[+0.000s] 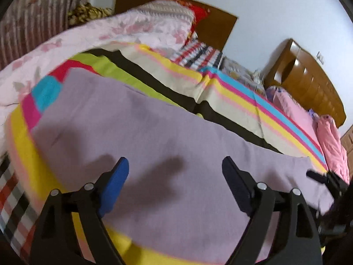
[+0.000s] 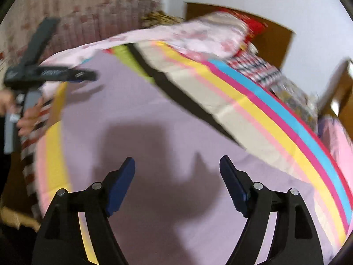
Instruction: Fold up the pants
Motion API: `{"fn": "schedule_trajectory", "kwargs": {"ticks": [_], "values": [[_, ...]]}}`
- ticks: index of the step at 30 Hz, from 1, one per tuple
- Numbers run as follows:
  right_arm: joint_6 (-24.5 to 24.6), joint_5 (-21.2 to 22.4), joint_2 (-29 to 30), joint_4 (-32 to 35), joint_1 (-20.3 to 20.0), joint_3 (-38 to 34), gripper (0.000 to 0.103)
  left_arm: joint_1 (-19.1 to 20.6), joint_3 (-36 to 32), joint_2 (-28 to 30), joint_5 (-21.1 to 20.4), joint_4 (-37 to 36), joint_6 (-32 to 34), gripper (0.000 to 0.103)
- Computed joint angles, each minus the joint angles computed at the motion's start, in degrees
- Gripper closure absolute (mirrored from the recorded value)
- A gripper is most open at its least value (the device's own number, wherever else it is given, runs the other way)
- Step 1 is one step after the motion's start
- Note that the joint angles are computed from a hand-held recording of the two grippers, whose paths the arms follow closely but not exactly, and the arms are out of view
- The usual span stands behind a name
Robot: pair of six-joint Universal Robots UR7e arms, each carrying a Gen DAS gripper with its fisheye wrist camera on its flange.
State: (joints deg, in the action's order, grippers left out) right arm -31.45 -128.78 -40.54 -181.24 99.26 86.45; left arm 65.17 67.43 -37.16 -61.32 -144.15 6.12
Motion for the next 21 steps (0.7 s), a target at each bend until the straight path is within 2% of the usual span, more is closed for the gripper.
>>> {"fn": "schedule_trajectory", "kwargs": {"ticks": [2,3,4,5,6,7,9,10,11,12,13,14,17,19,21], "values": [[3.3,-0.3,0.5,1.9,-1.9,-2.3,0.026,0.7,-4.6,3.1,3.0,3.0,-1.1,0.017],[5.7,-1.6,0.8,4.2,-3.1,-3.8,0.026,1.4,-6.9,4.6,3.1,4.4,-0.6,0.017],[7.6,-0.8,0.5,6.0,-4.4,-4.0,0.025,1.7,-7.7,5.2,2.9,4.7,0.2,0.016],[9.7,2.4,-0.9,5.4,-5.4,-2.7,0.024,1.8,-7.9,5.3,3.0,4.7,0.9,0.016],[11.8,3.6,-2.1,5.4,-5.8,-1.4,0.025,1.6,-8.3,5.4,3.3,5.2,1.0,0.016],[13.0,2.5,-2.6,5.6,-5.7,-1.0,0.025,1.5,-8.0,5.2,3.6,5.2,0.8,0.016],[12.9,-5.5,-2.1,1.2,-4.2,-0.3,0.022,0.5,-6.0,4.3,7.3,4.2,-0.6,0.016],[13.5,-7.6,-2.6,-0.2,-3.5,0.8,0.022,-0.5,-3.3,3.3,11.3,1.2,-0.8,0.016],[13.9,-7.4,-4.1,-1.5,-2.9,3.1,0.019,-1.6,0.0,2.0,12.8,-3.1,0.3,0.016],[14.2,-5.2,-5.8,-2.8,-3.1,5.5,0.016,-2.8,4.4,-0.1,11.9,-7.2,0.7,0.015],[14.3,-4.4,-7.4,-5.4,-2.9,8.7,0.016,-3.0,7.1,-1.5,8.6,-8.9,0.9,0.014],[14.7,-5.5,-7.8,-6.7,-2.6,10.1,0.016,-3.5,9.0,-2.5,6.0,-8.7,0.3,0.014],[14.1,-12.3,-8.9,-10.3,-1.8,13.7,0.016,-6.2,14.1,-3.9,-4.1,-5.3,1.8,0.013],[13.6,-16.9,-10.8,-14.0,-1.6,17.8,0.016,-8.2,16.4,-3.6,-8.0,-4.3,4.9,0.012],[13.1,-18.6,-12.7,-18.1,-1.8,21.1,0.016,-10.6,18.3,-2.4,-10.0,-4.0,8.6,0.01]]}}
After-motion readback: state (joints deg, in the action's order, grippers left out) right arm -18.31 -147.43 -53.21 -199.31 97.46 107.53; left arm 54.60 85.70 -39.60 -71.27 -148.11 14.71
